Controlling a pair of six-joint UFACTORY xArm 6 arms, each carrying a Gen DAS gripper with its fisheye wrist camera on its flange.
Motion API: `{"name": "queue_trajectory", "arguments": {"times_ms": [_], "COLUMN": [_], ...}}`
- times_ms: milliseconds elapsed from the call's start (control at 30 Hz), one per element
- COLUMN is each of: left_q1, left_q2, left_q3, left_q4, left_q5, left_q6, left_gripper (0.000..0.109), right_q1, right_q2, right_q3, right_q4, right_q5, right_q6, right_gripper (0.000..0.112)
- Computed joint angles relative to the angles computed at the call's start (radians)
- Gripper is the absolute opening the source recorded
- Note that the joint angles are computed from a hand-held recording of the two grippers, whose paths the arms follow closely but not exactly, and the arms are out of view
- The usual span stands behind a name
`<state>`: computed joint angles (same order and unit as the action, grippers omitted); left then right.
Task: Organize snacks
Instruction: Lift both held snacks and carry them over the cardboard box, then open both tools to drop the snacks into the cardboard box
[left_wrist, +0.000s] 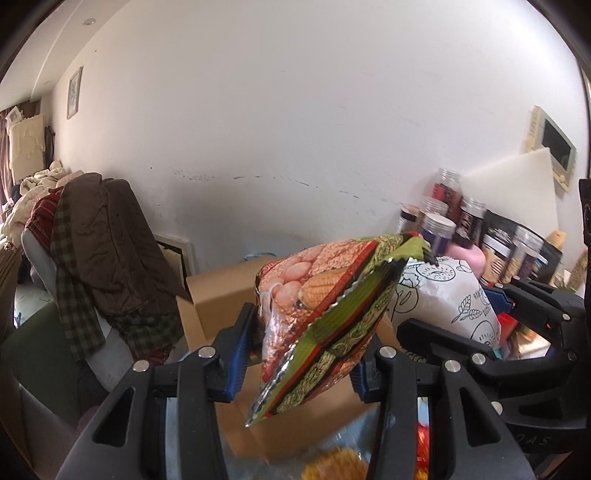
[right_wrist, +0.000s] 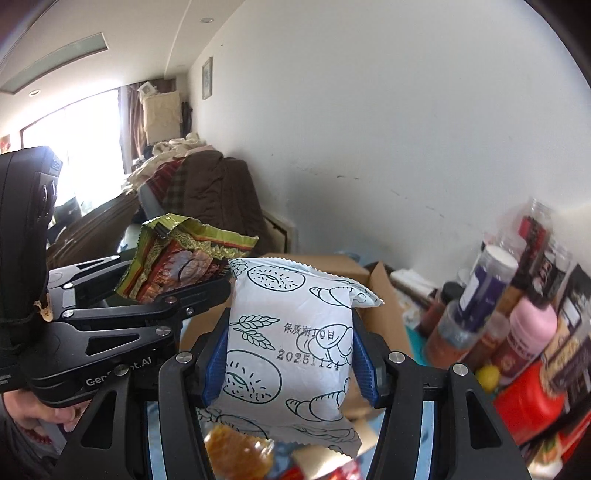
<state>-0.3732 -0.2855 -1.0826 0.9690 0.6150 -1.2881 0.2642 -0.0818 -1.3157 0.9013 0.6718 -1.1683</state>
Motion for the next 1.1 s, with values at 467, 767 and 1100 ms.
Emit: {"name": "queue_trajectory", "arguments": {"times_ms": [467,767,1100], "left_q1": [0.145,0.201,0.201], "left_q2": [0.25,0.39,0.536], "left_q3": [-0.221,-0.33,-0.466], "left_q4": [-0.119,-0.318,-0.487], "left_q5": [-0.03,0.002,0.164], "left_q6": [0.189,0.369,0.525], "left_gripper": [0.044,0.044,0.044], "right_q1": [0.037,0.031,0.039], "right_q2": [0.359,0.575,0.662], "right_q3": [-0.392,-0.654,-0.725], "right_q4": [-0.198,-0.328,-0.512], "right_q5": [0.005,0.154,0.169], "right_q6": [0.215,0.379,0.503], "right_gripper": [0.057,0.057,0.057]}}
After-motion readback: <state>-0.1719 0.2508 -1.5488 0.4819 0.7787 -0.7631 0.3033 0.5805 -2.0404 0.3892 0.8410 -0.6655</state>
